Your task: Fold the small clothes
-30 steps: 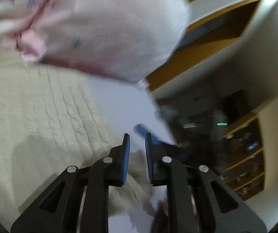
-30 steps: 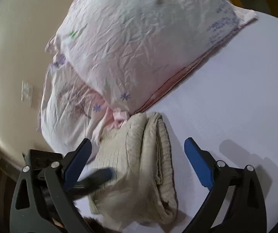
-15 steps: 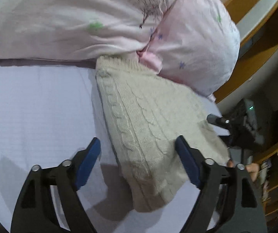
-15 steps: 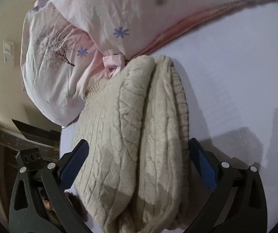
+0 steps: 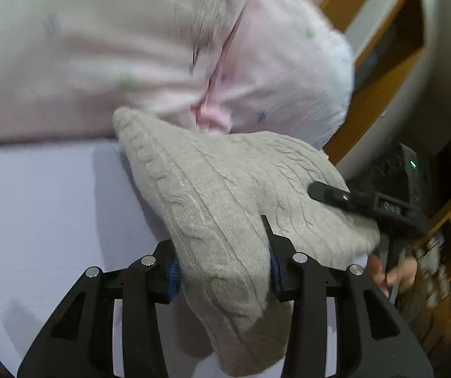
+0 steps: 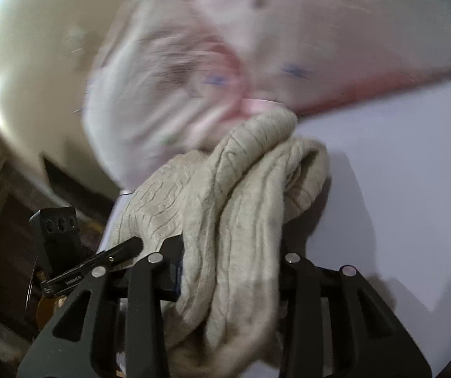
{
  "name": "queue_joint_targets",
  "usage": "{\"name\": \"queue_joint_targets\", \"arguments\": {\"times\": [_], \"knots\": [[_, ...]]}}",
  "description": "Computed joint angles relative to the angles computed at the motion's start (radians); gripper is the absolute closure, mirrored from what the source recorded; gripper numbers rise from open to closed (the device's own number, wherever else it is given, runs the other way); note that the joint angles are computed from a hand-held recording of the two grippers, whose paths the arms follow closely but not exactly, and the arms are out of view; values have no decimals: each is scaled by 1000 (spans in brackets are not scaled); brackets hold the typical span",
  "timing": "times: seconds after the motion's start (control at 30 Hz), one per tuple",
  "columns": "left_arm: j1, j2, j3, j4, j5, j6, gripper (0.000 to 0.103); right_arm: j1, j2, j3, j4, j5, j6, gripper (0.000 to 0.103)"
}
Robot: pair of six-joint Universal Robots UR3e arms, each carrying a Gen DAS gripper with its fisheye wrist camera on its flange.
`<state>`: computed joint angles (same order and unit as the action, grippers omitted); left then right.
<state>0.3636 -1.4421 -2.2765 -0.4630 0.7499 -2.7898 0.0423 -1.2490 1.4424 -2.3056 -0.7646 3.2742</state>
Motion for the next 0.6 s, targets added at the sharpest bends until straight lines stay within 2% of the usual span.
{"name": "queue_joint_targets", "arguments": {"times": [0.03, 0.07, 0.1, 0.13, 0.17, 0.23, 0.3, 0.33, 0.37, 0.4, 0.43, 0.53, 0.6], "knots": [[31, 60, -28, -41, 9, 41, 56, 54, 38, -81, 51, -91, -12, 59], [45, 89, -51, -35, 58, 77, 51, 83, 54, -124, 72, -164, -5, 50], [41, 97, -70, 2, 127, 71, 48, 135, 58, -145, 36, -317, 27, 47], [20, 87, -81, 54, 212, 47, 47, 156, 43, -130, 1, -387, 50, 46], [7, 74, -91, 68, 282, 34, 41, 155, 18, -88, -55, -391, 68, 46], [68, 117, -162, 99, 240, 40, 36, 138, -15, -31, -119, -283, 86, 46], [79, 159, -196, 123, 247, 38, 29, 184, 12, -83, -67, -310, 52, 46], [72, 166, -206, 141, 259, 35, 28, 226, 55, -147, -1, -353, 27, 49], [47, 143, -194, 167, 282, 17, 27, 257, 91, -191, 41, -388, 18, 78], [28, 131, -188, 183, 309, 7, 27, 290, 123, -225, 63, -453, 27, 95], [40, 146, -200, 175, 307, 20, 27, 301, 130, -217, 52, -498, 55, 93], [59, 227, -246, 155, 306, 25, 27, 291, 136, -211, 34, -501, 106, 93], [115, 374, -300, 58, 286, 61, 27, 309, 123, -204, 32, -526, 104, 92]]}}
